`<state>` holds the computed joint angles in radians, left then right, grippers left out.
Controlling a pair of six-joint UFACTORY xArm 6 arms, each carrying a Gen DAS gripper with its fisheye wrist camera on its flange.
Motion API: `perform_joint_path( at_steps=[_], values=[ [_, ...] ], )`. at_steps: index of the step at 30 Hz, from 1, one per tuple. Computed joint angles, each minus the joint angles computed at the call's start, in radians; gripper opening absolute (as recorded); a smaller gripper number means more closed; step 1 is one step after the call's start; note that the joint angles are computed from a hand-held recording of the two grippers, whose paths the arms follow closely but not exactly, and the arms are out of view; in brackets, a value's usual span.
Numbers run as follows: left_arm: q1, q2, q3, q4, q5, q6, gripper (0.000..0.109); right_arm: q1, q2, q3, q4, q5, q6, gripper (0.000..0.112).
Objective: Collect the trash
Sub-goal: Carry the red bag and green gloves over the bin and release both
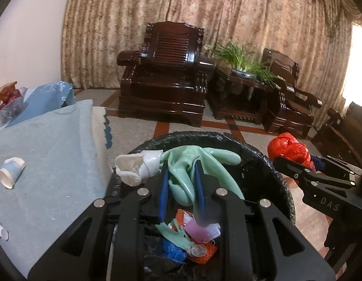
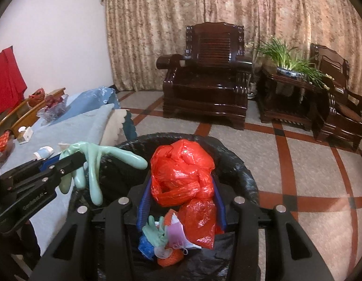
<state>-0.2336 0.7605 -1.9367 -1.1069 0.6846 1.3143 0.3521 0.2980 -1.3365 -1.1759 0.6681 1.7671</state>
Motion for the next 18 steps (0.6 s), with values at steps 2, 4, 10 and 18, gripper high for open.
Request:
perform_joint_path(
  at_steps=[2,4,10,18],
  values=[
    [-0.008,0.009,-0.005,0.005,0.000,0.000,0.020,-0.005,-0.003,0.013,0.002,-0.002,0.003,0.045],
    [-0.015,0.025,-0.023,0.019,0.001,-0.010,0.020,-0.009,-0.003,0.019,0.005,-0.006,0.004,0.045],
    [-0.021,0.059,-0.058,0.043,0.024,-0.029,0.026,-0.019,-0.003,0.039,0.005,-0.012,0.017,0.048],
    [0.003,0.078,-0.094,0.037,0.047,-0.050,0.065,-0.011,0.010,0.033,0.019,0.027,0.018,0.088]
  ],
)
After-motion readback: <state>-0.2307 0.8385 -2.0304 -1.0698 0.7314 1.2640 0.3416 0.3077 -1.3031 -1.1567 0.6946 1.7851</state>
